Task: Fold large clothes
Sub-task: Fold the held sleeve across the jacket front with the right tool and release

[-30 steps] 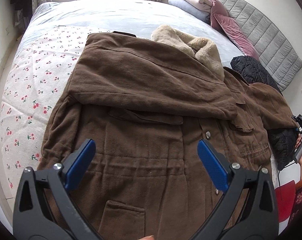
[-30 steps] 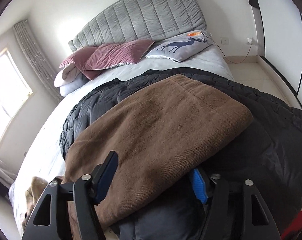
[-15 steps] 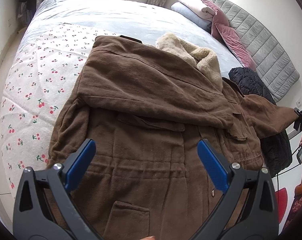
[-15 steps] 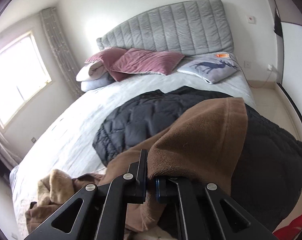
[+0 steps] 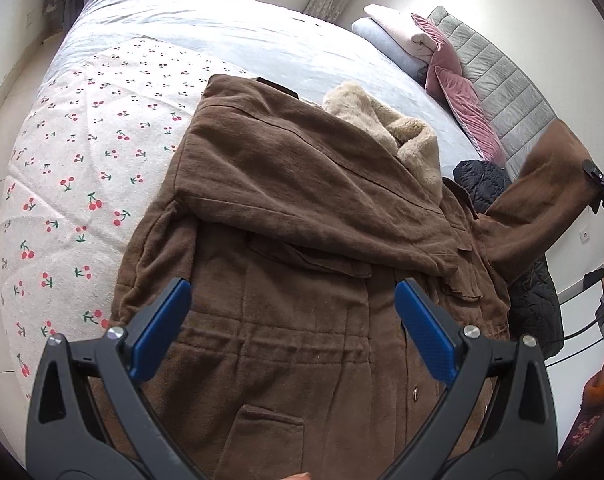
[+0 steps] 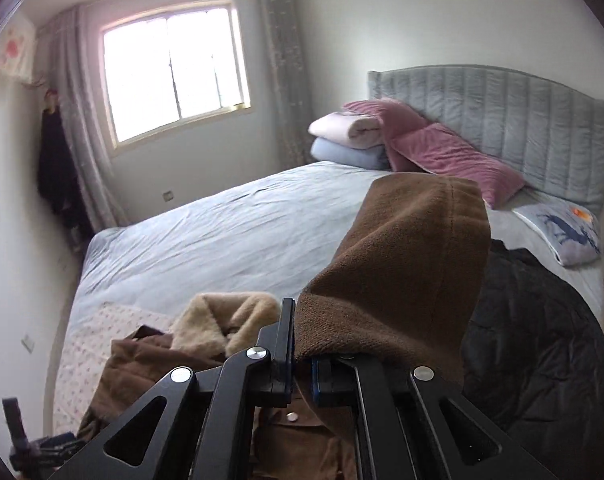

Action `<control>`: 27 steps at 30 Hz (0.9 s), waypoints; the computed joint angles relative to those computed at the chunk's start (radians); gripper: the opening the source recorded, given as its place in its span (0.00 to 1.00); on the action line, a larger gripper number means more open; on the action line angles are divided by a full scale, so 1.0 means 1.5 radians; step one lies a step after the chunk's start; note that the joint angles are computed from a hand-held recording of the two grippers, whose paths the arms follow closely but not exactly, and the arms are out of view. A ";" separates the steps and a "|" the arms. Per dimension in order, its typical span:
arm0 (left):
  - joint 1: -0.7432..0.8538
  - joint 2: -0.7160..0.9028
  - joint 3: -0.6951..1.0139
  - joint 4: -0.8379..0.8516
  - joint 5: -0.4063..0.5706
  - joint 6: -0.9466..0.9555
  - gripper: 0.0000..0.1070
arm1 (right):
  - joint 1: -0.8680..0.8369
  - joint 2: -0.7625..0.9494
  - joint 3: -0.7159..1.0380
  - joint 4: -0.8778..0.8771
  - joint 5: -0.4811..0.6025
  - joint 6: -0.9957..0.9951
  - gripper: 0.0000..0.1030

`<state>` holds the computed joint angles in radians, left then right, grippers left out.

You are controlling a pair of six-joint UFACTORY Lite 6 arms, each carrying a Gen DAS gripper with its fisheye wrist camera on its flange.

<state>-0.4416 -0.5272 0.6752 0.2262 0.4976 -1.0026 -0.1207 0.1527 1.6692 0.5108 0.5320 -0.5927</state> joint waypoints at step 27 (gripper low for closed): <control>0.029 0.214 0.207 0.000 -0.054 0.124 0.90 | -0.136 0.233 0.052 0.168 0.221 -0.194 0.62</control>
<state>-0.3984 -0.2057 0.9857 0.2259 0.4169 -0.8164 -0.3245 0.5025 1.7467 0.7626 0.8640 -0.8838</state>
